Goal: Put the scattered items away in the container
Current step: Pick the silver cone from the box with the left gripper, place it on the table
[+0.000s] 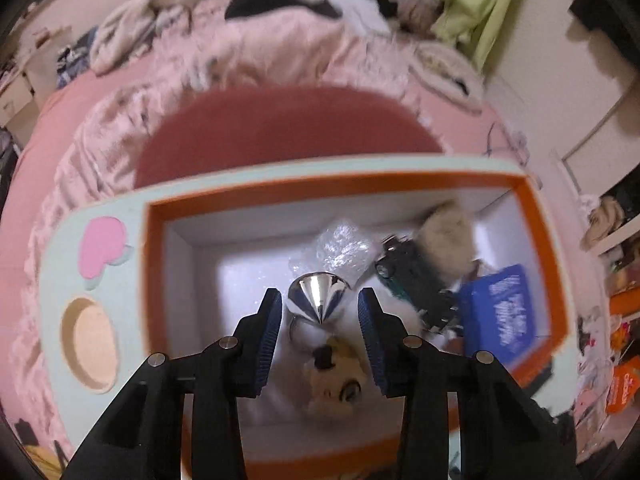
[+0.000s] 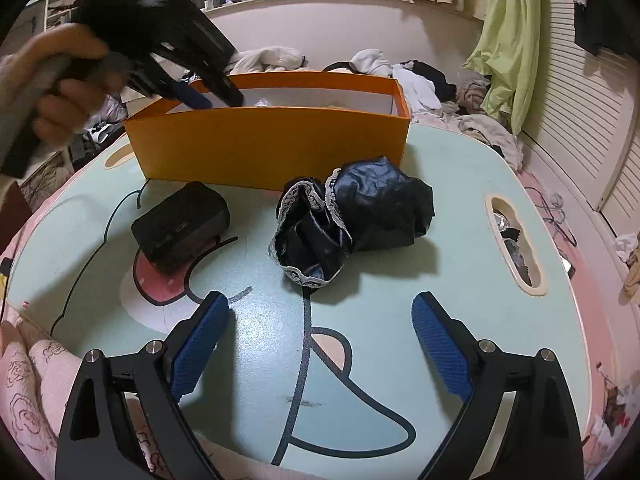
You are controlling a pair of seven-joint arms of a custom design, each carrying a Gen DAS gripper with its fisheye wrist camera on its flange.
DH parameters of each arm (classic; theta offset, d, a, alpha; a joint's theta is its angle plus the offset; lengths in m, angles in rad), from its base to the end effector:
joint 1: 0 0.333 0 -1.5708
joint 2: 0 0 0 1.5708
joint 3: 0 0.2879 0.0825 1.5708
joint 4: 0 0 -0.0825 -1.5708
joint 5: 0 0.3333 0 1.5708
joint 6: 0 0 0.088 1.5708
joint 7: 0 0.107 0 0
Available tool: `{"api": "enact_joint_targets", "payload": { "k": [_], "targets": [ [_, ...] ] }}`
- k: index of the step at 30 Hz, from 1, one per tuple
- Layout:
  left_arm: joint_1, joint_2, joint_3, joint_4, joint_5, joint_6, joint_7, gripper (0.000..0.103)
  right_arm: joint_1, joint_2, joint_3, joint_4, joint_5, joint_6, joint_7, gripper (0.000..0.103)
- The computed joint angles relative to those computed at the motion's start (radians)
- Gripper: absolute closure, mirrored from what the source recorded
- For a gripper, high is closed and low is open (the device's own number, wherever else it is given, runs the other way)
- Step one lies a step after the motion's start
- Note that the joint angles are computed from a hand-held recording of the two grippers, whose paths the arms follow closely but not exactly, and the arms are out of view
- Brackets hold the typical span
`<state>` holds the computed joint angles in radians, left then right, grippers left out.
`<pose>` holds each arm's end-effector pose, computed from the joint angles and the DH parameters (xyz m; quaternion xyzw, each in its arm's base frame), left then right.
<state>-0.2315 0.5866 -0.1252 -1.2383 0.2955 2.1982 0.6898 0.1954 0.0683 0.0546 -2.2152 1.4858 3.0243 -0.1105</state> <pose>0.6598 -0.2104 0.4586 -0.8226 0.5276 -0.1669 0.1310 0.5034 0.0513 0.3874 -0.7820 0.4654 -0.2427 0.3360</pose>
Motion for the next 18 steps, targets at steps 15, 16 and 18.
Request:
{"api": "enact_joint_targets", "payload": {
  "k": [15, 16, 18],
  "targets": [
    [-0.063, -0.386, 0.088, -0.582, 0.367, 0.514, -0.443, 0.067, -0.009, -0.001, -0.001, 0.001, -0.044, -0.013, 0.039, 0.008],
    [-0.063, -0.422, 0.084, -0.631, 0.418, 0.553, -0.495, 0.067, -0.009, -0.003, -0.001, -0.001, -0.044, -0.012, 0.039, 0.008],
    [-0.073, -0.494, 0.073, -0.73, 0.554, 0.589, -0.634, 0.067, -0.009, -0.001, -0.001, 0.002, -0.045, -0.013, 0.039, 0.008]
  ]
}}
